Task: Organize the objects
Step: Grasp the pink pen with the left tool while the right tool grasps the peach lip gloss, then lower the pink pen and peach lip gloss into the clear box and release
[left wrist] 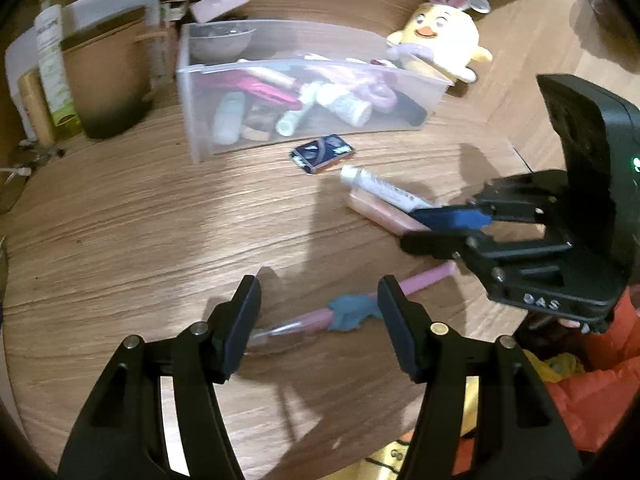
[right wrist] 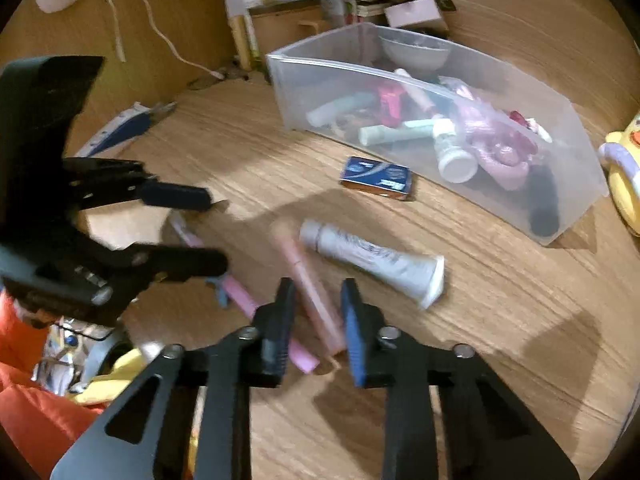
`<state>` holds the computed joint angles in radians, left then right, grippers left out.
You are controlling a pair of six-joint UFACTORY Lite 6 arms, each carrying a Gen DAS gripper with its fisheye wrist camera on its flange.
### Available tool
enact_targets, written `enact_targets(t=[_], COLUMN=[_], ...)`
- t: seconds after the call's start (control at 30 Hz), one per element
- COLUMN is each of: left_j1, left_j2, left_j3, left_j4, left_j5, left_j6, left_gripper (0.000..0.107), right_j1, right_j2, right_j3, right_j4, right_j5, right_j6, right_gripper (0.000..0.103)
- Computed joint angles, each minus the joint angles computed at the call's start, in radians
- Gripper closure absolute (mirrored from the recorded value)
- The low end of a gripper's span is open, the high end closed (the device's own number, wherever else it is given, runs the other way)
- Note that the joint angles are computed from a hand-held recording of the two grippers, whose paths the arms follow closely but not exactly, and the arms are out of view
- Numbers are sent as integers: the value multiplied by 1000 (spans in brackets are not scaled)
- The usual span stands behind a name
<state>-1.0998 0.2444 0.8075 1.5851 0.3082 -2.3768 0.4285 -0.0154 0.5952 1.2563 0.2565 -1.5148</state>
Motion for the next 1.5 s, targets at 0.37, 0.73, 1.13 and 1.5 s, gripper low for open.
enact_targets(t=[0.37,0.73,1.13,1.5], left_j1=[-128,-139,-101,121], left_j2=[70,144,-23,-50], left_j3=[75,164,136,242], left_j4=[-258,-235,-104,-52], left_j5=[165,228,323,186], left_j6=[233,219,125,210], left_gripper=[65,92,92,92], right_j1=[-114,-118,-204,-289], right_j2=[-167,-235,-355,-121], right_j3=[-141,-178,-79,198], right_j4=[-95,-4,1,175], right_j5=[-7,10,103,64], right_j6=[77,35,100,-18], right_gripper=[89,89,89,89])
